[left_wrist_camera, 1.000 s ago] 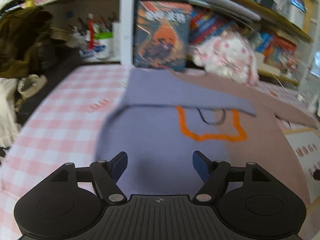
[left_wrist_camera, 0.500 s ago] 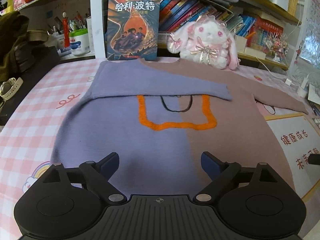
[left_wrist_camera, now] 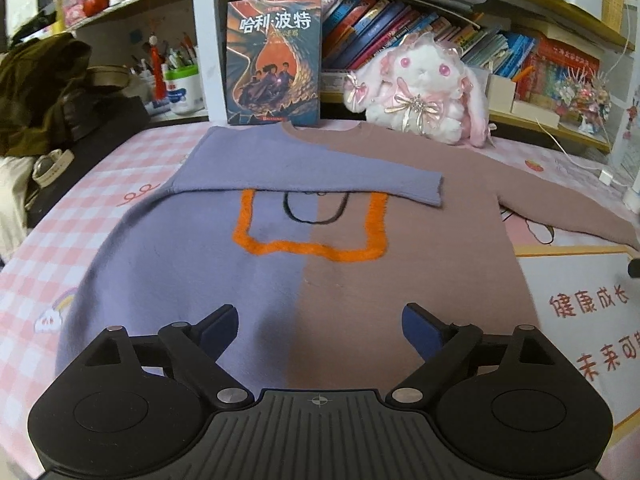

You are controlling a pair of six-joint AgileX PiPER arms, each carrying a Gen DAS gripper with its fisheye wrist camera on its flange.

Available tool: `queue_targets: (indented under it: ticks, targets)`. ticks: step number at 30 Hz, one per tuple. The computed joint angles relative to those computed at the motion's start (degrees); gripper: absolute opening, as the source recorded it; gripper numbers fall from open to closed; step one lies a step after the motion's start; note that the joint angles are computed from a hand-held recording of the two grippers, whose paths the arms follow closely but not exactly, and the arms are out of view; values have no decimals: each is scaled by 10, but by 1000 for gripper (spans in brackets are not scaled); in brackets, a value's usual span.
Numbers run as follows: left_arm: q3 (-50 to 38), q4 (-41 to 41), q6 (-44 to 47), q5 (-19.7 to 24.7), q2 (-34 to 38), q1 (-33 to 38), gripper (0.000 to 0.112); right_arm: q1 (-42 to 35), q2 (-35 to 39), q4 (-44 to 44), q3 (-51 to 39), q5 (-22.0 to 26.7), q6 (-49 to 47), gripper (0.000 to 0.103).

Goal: Fold clothes
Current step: 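Reach the right gripper to the pink sleeve cuff and grasp it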

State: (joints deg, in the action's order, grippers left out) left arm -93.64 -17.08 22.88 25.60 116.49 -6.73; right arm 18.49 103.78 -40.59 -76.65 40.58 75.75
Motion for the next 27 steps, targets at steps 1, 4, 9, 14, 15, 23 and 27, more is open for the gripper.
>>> queue_targets:
  ticks: [1,4,9,14,15,23,27]
  targets:
    - [12,25,-33,-9,-7,-8,91,-18,0,9,1,-10,-23,81]
    - [40,109,-140,-25,-24,-28,91,-72,6,52,-4,-40,-93,81]
    - [77,240,-292,-35,-47,-52,91,-140,26,112,-22,-66,-178,81]
    - [96,323,-389,-29,-62,-66,91,-187,56,167,-53,-71,-229,81]
    - [97,334,-402,-27,-63,-69,91,-194,61,179,-58,-72,-236,81]
    - [90,382,-452,-7,-64,-81,91,-205,89,186,-93,-76,-249,58]
    - [84,383,-452,-1,-60,-83,91,-201,95,170,-96,-83,-260,30]
